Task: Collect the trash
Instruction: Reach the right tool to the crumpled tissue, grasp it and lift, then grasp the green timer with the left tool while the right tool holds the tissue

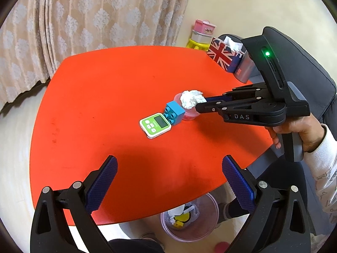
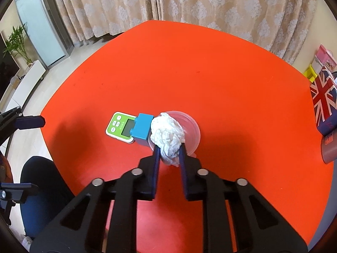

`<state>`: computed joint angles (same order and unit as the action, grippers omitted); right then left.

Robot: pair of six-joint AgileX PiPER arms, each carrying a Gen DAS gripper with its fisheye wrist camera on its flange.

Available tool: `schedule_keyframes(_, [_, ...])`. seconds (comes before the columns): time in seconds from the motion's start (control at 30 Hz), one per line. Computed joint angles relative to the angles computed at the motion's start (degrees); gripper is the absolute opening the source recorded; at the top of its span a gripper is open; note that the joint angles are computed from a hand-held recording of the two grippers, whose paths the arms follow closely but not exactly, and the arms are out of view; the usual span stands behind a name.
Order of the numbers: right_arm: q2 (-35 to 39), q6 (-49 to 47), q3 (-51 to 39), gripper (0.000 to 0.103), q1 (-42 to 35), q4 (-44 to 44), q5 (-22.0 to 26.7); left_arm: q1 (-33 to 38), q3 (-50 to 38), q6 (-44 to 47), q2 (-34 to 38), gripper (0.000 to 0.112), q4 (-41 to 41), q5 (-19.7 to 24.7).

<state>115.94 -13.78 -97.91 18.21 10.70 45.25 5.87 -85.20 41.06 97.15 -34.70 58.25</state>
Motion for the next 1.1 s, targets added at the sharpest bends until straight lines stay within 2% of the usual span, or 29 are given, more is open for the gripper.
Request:
schedule_keyframes(0.27, [-3.5, 0.3, 3.9, 0.012, -0.8, 1.2, -3.0, -0.6, -1.0, 0.0, 0.9, 0.095, 0.4, -0.1])
schedule_keyframes(0.57, [-8.0, 0.1, 6.7, 0.012, -2.5, 2.8, -1.9, -2.1, -5.3, -0.3, 3.7, 0.095, 2.0, 0.8])
schedule_keyframes(0.87, [-11.3, -0.8, 8.1, 0.012, -3.9, 4.3, -0.6, -2.9, -13.7, 0.9, 10.9, 0.095, 4.3, 4.3])
schedule_keyframes(1.1, [-13.3, -1.5, 10.1, 0.013, -5.2, 5.0, -0.7, -4.0, -23.6, 3.0, 18.6, 0.095, 7.6, 9.4])
